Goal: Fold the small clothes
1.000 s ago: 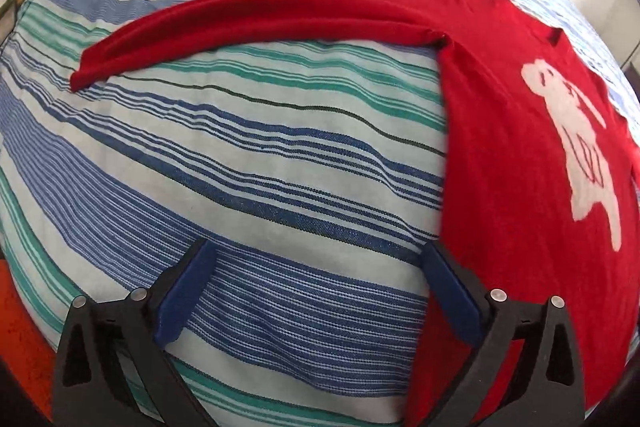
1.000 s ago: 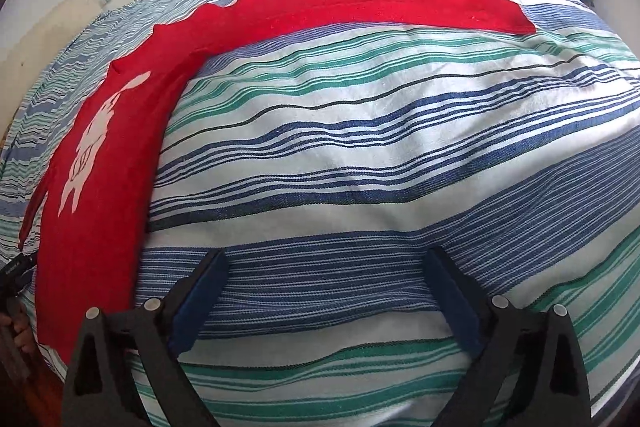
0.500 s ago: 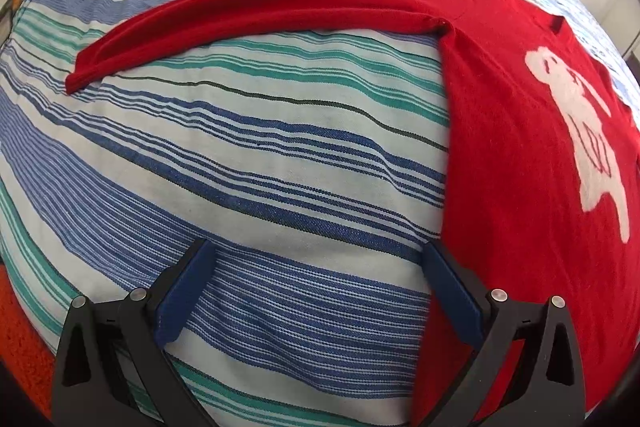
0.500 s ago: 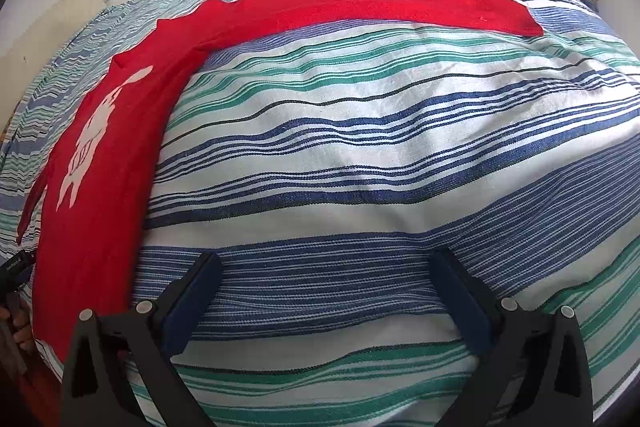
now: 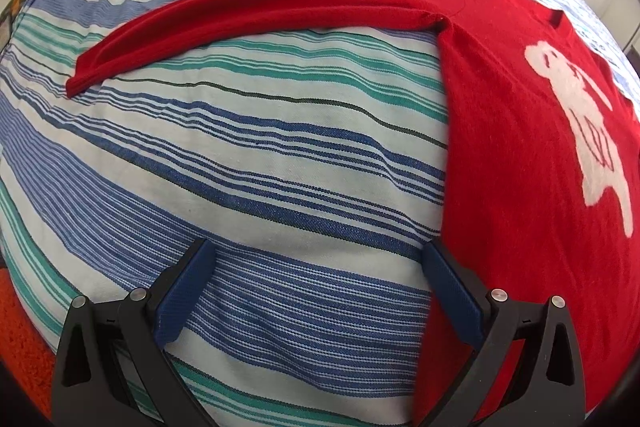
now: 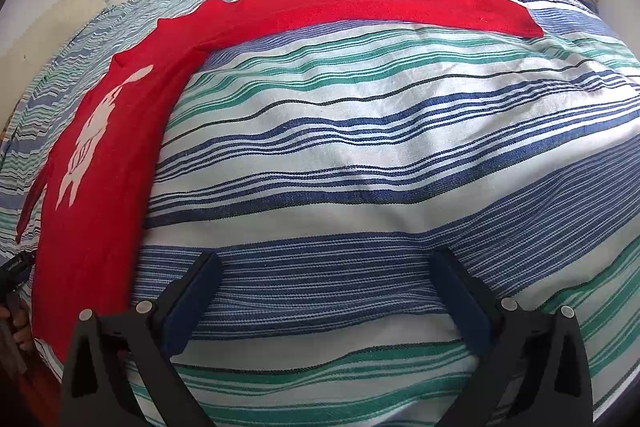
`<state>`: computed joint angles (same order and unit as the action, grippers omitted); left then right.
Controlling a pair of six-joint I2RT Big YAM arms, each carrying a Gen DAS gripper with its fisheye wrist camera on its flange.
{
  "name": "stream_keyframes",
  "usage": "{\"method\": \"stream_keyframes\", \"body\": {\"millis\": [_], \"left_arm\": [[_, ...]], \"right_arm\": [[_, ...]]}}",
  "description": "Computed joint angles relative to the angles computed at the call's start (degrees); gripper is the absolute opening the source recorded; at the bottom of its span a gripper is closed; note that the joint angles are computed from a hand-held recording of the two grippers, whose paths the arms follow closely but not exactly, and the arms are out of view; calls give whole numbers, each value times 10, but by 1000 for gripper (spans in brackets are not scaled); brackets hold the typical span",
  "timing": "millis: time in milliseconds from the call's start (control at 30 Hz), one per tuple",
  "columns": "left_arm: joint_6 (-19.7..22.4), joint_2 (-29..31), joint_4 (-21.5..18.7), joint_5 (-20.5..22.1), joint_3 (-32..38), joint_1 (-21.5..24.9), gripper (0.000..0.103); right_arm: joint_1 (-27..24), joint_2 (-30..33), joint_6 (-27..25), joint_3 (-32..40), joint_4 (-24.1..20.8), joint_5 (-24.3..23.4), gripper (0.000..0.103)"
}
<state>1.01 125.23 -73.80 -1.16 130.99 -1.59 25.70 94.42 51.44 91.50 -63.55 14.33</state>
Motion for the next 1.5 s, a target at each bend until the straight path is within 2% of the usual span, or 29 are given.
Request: {"method": "stream_keyframes", "body": {"millis": [1500], "left_arm": [[2,0,1,-10,-1,-3,103]], "right_arm": [[0,3,-6,3,-5,5,103]]}}
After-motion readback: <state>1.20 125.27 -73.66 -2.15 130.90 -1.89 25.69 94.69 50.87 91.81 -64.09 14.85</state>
